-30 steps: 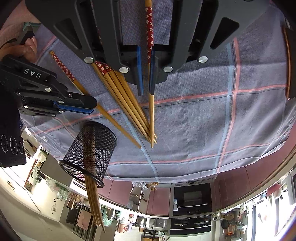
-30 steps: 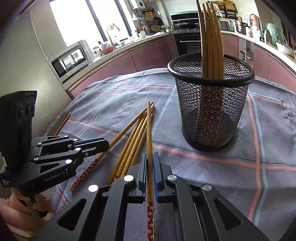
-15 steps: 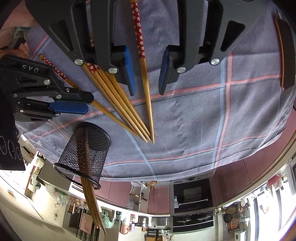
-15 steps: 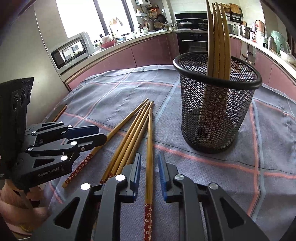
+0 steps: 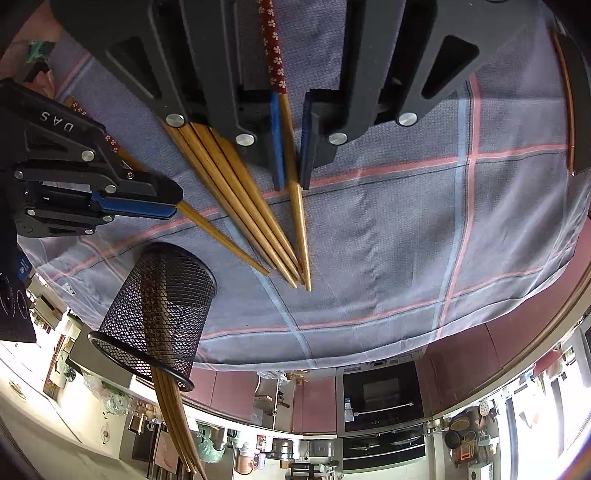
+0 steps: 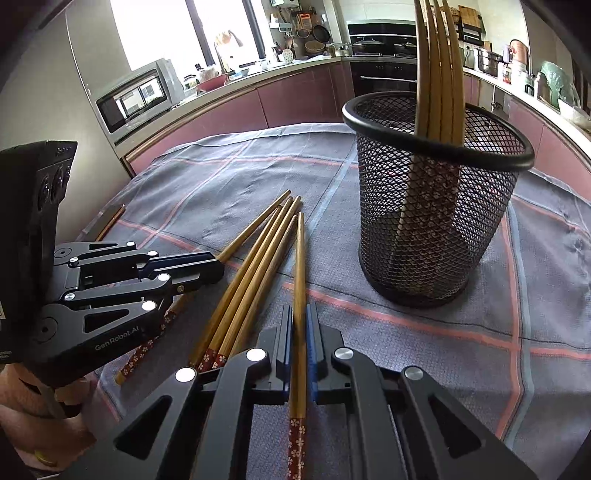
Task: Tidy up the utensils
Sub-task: 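Lift both held chopsticks upright and lower them into the mesh cup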
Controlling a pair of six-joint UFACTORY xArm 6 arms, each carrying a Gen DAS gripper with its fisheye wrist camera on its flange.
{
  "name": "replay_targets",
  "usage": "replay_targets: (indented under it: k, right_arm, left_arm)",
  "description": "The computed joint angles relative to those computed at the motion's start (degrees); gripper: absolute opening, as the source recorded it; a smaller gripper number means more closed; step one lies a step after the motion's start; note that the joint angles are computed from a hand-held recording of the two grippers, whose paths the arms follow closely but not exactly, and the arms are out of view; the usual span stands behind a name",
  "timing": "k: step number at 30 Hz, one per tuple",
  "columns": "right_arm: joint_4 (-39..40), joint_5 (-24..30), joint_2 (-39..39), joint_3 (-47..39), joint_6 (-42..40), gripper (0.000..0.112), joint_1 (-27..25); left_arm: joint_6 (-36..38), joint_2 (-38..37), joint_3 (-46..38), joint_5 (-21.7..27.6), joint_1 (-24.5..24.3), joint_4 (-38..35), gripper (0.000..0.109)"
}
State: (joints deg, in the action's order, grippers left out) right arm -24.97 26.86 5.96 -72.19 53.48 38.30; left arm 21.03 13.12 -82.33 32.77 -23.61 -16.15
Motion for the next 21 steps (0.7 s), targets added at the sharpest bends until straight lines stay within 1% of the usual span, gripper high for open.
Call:
replay_targets:
  k: [5, 11, 21]
  right_arm:
    - [-0.41, -3.30, -2.32, 2.42, 0.76, 0.006, -0.32]
    - [-2.00, -6.33, -5.23, 4.43, 2.16, 0.006, -0.51]
    - [-9.87, -10.35, -11.11, 8.21, 10.33, 0.006, -1.65]
  left_arm:
    - [2.23, -1.63, 0.91, 0.71, 0.27, -3.49, 0.008]
    - [7.39, -4.05, 1.28, 2.62, 0.92, -10.55, 0.008]
    - [16.49, -8.01, 0.36, 8.04, 2.80, -23.10, 0.008]
